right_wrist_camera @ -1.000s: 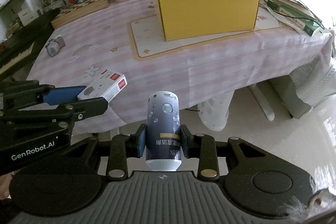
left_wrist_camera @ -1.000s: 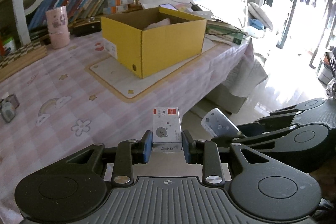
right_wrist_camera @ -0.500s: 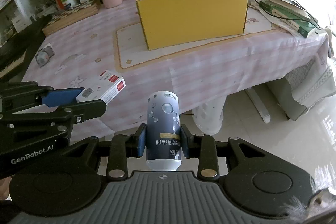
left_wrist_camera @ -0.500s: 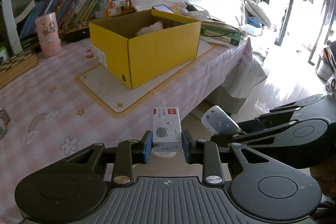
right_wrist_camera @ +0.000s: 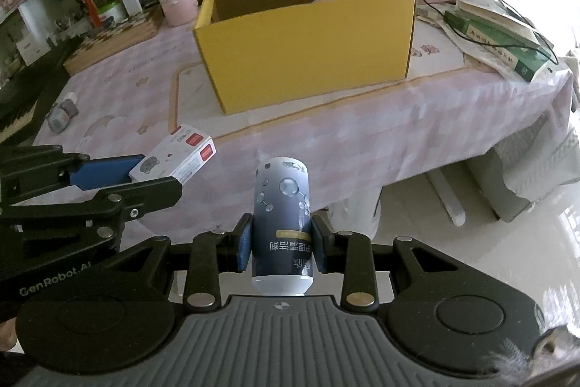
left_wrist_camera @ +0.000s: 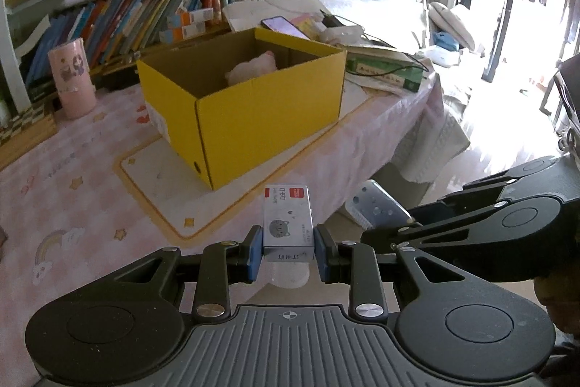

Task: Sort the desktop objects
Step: 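Carry the white box in the left tool while the right tool carries the cream tube toward the yellow box, then lower the white box into the yellow box with the left tool while the right tool releases the tube inside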

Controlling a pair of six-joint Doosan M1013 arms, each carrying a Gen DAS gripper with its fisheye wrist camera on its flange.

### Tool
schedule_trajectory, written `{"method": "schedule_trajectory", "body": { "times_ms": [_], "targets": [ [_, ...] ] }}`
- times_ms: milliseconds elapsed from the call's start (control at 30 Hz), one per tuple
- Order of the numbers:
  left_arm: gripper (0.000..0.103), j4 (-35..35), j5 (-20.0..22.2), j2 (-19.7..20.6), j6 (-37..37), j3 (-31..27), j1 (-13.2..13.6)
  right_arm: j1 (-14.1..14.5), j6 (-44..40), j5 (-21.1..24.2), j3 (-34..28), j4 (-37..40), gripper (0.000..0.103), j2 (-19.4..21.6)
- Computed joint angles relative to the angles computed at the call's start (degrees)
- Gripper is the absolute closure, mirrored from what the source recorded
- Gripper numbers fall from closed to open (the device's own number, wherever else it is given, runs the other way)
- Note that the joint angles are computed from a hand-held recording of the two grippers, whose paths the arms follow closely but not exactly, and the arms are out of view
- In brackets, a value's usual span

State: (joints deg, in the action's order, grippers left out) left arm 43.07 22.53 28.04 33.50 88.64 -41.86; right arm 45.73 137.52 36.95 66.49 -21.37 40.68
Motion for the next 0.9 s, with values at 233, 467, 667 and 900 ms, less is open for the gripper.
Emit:
{"method": "schedule_trajectory", "body": {
  "times_ms": [233,467,667,900],
  "targets": [
    [0.075,4.96,2.47,2.02,-5.25,-3.69,-0.41,-2.16,-3.21,-2.97,-0.04,0.91,0.073,-0.22],
    [0.075,12.6,4.2,4.08,-13.12,-7.91,-0.77,-4.81,-4.8,-7.52,-0.52,0.58,0.073,-0.78],
    [0.075,16.6,7.12,6.4,-18.07,-12.61,-0.56,-7.42,-11.36,-10.9,-2.82,3.5,0.073,-0.38],
    [0.075,18.34,11.47,9.97,-19.61,-19.03,0.23,-9.77,-24.35,-12.87,-8.82,11.6,0.073,2.37]
  ]
}}
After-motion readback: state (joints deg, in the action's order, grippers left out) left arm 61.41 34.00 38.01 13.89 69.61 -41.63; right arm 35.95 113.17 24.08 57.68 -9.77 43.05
